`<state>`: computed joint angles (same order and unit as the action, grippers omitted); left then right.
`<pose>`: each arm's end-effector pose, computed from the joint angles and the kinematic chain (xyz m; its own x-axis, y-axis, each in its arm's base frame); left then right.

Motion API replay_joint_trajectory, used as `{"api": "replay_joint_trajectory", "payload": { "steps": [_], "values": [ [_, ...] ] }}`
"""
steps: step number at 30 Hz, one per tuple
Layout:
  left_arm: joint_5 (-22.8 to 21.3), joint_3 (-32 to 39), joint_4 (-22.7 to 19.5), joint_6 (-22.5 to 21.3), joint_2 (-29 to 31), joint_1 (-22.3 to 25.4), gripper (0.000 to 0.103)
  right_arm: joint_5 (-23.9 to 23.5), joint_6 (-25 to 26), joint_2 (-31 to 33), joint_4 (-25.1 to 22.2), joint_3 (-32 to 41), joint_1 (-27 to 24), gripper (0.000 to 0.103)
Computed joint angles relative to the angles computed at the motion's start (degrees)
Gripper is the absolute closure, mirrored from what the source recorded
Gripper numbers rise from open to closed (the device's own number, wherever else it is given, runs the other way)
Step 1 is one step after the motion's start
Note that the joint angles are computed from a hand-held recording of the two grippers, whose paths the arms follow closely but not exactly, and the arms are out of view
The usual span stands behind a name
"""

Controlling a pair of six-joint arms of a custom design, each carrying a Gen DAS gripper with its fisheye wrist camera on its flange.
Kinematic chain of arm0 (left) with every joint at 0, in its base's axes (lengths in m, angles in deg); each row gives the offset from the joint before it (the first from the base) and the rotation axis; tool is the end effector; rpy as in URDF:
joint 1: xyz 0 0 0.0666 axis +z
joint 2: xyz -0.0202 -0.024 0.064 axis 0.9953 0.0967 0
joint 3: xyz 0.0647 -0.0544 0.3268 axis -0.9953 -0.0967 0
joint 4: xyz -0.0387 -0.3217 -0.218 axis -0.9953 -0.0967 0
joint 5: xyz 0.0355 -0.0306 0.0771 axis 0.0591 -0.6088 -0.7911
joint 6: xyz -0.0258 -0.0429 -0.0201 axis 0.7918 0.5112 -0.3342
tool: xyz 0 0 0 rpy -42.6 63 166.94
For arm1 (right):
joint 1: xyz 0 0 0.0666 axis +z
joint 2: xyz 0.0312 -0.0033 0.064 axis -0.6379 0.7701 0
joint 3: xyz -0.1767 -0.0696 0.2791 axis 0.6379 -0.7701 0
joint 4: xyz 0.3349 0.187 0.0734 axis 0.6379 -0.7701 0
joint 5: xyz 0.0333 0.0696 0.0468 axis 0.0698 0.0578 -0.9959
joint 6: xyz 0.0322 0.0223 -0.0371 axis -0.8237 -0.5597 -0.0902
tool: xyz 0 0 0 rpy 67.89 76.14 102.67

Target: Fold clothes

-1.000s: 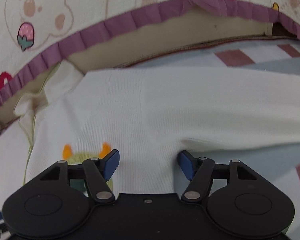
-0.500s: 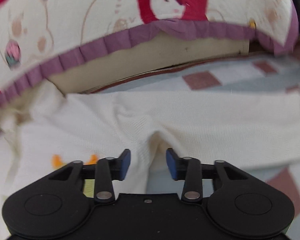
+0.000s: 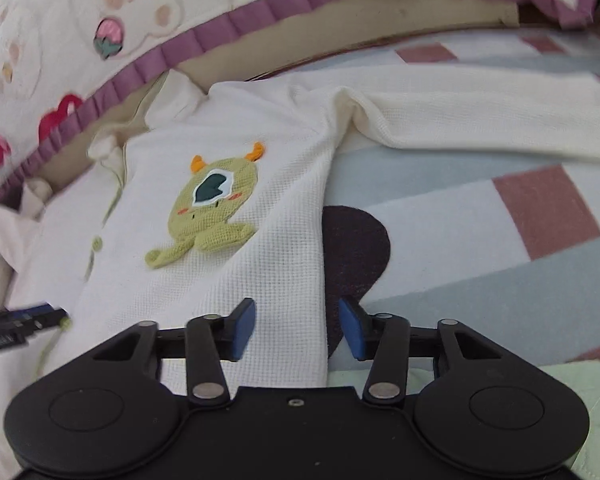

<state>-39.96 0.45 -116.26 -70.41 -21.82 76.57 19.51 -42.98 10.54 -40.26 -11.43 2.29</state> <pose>0.3866 -0.0645 0.2846 -0.6894 0.4012 -0.6032 0.5371 0.8418 -0.0540 0.2563 0.2092 0.2756 -0.7129 0.3626 -0.6002 0.2662 0.9318 0.2468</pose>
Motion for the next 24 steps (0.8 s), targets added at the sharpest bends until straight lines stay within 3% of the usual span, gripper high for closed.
{"api": "replay_joint_trajectory", "payload": {
  "steps": [1, 2, 3, 5, 9, 11, 13, 15, 16, 19, 20, 22, 24],
  "values": [
    [-0.16, -0.32, -0.21, -0.37, -0.44, 0.12, 0.051, 2.45, 3.33, 2.47, -1.94, 1.92, 1.46, 0.097],
    [-0.79, -0.35, -0.78, -0.99, -0.63, 0.24, 0.051, 5.19, 5.70, 4.67, -4.33, 3.83, 3.00, 0.100],
    [-1.78, -0.27, -1.68, -1.90, -0.87, 0.46, 0.051, 7.46, 5.52, 6.23, -7.34, 5.58, 4.09, 0.100],
    [-3.61, -0.21, -3.28, -3.67, -1.54, 1.24, 0.051, 11.24, 0.10, 6.78, -13.18, 7.03, 5.13, 0.102],
    [-5.25, -0.21, -5.11, -6.27, -2.14, 4.12, 0.051, 10.56, -7.81, 4.61, -12.88, 4.79, 4.03, 0.102],
    [-5.25, 0.38, -5.86, -6.94, -1.72, 5.72, 0.051, 12.27, -8.33, 7.81, -18.27, 8.79, 4.33, 0.096],
    [-4.58, 1.44, -6.35, -6.86, -1.11, 7.40, 0.051, 14.35, -10.74, 9.17, -21.77, 11.88, 4.29, 0.084],
    [-3.57, 3.18, -6.36, -7.01, 0.23, 8.75, 0.051, 13.65, -9.82, 8.47, -18.26, 13.36, 3.13, 0.084],
    [-2.85, 4.16, -5.97, -7.22, 1.10, 9.31, 0.051, 11.62, -7.24, 8.30, -14.35, 13.92, 2.39, 0.084],
    [-0.81, 7.16, -3.52, -8.08, 4.10, 10.16, 0.051, 3.47, 4.46, 13.07, -3.63, 19.14, 0.21, 0.081],
    [-0.18, 8.40, -2.54, -8.45, 5.41, 10.18, 0.051, 0.95, 8.29, 15.76, -1.37, 21.88, -0.35, 0.071],
    [0.72, 11.12, -0.14, -9.10, 8.43, 10.04, 0.051, -3.61, 13.88, 22.40, 0.96, 29.05, -1.89, 0.057],
    [0.60, 14.53, 1.04, -9.81, 11.65, 10.32, 0.051, -6.58, 17.25, 29.99, 0.83, 37.75, -3.13, 0.057]
  ]
}}
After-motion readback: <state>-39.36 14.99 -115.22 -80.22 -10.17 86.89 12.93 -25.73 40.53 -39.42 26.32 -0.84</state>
